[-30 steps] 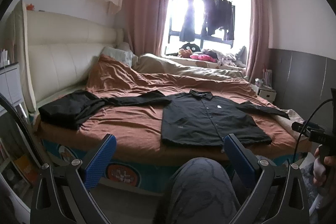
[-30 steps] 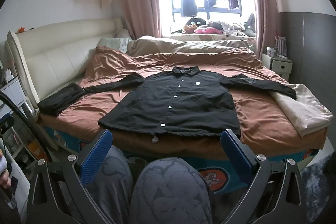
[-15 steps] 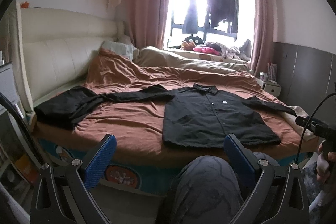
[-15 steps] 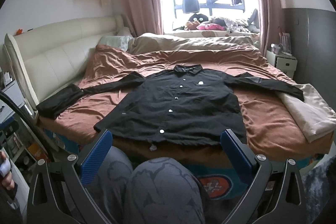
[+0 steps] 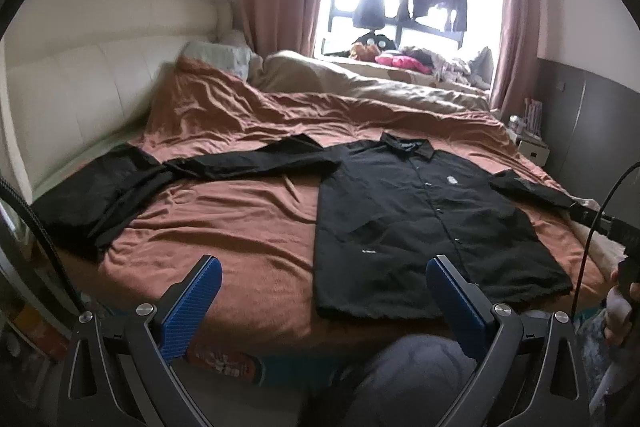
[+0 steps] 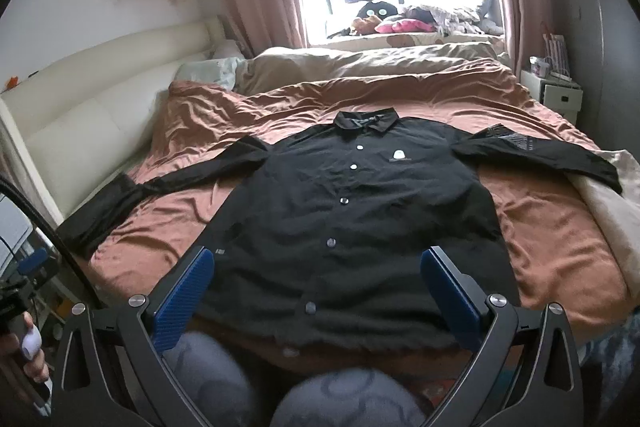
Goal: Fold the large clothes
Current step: 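Move the left tool toward the black shirt's sleeve while the right tool approaches the shirt body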
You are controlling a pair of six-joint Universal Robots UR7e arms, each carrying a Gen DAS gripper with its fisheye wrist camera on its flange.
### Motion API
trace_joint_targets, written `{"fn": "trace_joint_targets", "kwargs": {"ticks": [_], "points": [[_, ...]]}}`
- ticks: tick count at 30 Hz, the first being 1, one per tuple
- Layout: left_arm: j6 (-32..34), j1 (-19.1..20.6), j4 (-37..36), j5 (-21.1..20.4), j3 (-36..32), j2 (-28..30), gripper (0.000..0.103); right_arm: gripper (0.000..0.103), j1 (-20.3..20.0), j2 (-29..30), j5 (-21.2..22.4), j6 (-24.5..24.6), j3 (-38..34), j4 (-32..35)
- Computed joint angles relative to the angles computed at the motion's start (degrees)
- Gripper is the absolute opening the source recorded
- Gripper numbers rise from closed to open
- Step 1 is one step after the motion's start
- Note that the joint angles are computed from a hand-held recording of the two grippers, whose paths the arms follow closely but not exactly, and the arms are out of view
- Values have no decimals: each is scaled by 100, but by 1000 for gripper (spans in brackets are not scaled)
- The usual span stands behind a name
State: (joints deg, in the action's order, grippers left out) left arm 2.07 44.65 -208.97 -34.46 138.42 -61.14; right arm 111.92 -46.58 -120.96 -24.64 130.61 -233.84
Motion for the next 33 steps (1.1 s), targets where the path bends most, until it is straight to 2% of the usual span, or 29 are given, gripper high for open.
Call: {"fn": "trace_joint_targets", "kwargs": {"ticks": [6, 13, 14, 16, 18, 25, 29, 33], "points": [[259, 656, 440, -422, -725, 135, 103, 103, -214, 85, 144, 127, -706, 691], [313, 1216, 937, -713, -1491, 311, 102, 103, -372, 342, 380, 356, -1707, 1603], [308, 1289, 993, -752, -1586, 324, 100, 103, -379, 410, 419, 381, -1886, 1753], [248, 1473, 1193, -834, -1861, 365, 89, 103, -401, 514, 474, 425, -2186, 2016], [136, 1620, 1396, -931, -2086, 389, 83, 103, -437, 612, 595, 448, -2461, 2248], [150, 2047, 1810, -1112, -2827, 475, 81, 103, -566, 1026, 1075, 543, -3476, 2984], [168, 2294, 2121, -1092, -3363, 553, 76, 103, -680, 1287, 1284, 692, -4140, 3568], [132, 2531, 2279, -1112, -3863, 687, 76, 95, -769, 1601, 1429, 910, -4865, 4241]]}}
